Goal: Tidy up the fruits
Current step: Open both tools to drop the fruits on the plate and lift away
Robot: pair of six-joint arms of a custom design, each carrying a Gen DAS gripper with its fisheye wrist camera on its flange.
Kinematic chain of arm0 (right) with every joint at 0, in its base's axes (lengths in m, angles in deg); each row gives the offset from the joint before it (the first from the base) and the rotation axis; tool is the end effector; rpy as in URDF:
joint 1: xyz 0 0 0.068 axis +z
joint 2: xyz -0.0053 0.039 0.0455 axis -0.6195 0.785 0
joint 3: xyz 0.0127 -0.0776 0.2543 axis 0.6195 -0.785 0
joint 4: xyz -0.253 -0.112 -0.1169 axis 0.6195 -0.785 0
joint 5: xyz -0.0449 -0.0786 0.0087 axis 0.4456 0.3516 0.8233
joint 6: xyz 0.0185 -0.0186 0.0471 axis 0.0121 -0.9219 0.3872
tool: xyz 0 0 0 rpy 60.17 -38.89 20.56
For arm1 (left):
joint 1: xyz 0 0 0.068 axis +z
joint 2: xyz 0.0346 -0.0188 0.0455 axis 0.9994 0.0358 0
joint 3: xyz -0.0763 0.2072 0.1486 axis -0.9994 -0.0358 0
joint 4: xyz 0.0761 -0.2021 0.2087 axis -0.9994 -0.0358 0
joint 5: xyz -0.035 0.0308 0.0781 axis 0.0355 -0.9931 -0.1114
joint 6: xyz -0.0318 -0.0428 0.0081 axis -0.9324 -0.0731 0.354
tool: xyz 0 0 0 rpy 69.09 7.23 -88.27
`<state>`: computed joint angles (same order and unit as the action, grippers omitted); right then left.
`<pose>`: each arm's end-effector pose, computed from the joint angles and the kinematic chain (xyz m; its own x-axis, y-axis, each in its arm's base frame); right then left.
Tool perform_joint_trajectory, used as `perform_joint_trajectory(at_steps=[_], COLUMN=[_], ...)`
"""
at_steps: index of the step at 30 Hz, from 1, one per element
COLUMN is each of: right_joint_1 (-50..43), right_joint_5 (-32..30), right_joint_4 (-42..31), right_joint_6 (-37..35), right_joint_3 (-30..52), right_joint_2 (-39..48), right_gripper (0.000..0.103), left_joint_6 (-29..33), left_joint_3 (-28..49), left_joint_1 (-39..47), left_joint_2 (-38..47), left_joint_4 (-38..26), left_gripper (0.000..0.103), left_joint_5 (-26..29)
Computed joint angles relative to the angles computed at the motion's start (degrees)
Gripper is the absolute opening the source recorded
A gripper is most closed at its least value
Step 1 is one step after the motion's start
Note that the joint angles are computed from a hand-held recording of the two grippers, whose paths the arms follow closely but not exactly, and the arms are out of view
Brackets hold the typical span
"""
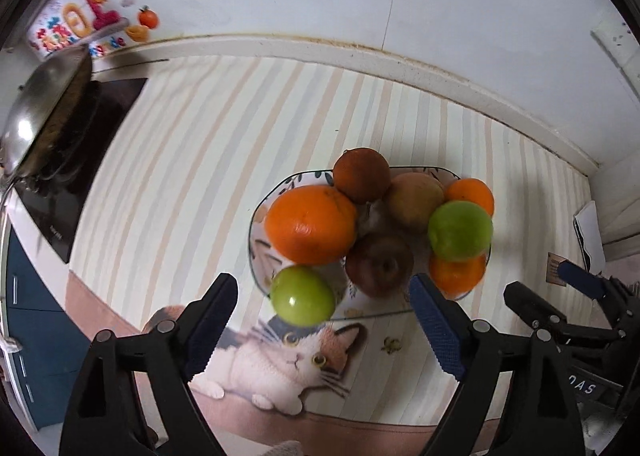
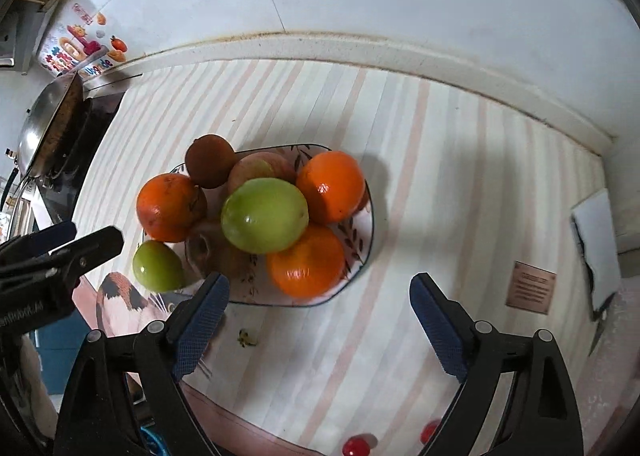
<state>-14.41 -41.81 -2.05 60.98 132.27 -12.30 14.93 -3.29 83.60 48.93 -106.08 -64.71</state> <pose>0.2285 0.0976 0.1896 -0.9061 0.3086 -0.2895 0.2804 0.9503 0.1354 0.3124 -0.0265 0.2297 -0.9098 0.3117 -0.2741 0.3262 0.9453 -0.0081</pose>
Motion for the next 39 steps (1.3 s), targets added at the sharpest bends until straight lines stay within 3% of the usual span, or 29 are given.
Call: perform_joint_trajectory(at_steps=[5,13,26,33,39], right_joint_1=[6.2,17.7,38.9,45.7,46.9], right_joint_5=[4.5,13.4,27.6,30.6,30.6], right_joint_4=[-5.5,-15.9,-34.1,-40.6,-39.9], right_joint_6=[3.6,11.8,30.6,38.1,39.7], right_joint_3=[1.1,6.0,20.2,24.4,23.7], right_joint_2=[-5.9,-12.8,-12.4,-10.7,-11.0], right_gripper=[0.094,0.094,0.094,0.094,0.094], left_joint_6=[1.0,2.4,8.7,11.4,12.3], left_joint_3=[-4.2,-4.3,-1.8,-0.8,-1.0], left_joint_1=[1.9,5.0,12.3,16.3,16.8], left_joint_2=[-10.0,-20.1,-31.8,-33.3,-34.2], left_joint_4=[-1.8,-6.6,-15.8,-19.6,-21.1], left_gripper=[0.088,0.088,0.088,0.088,0.088], left_joint_5=[1.5,4.6,11.2,14.1,14.1])
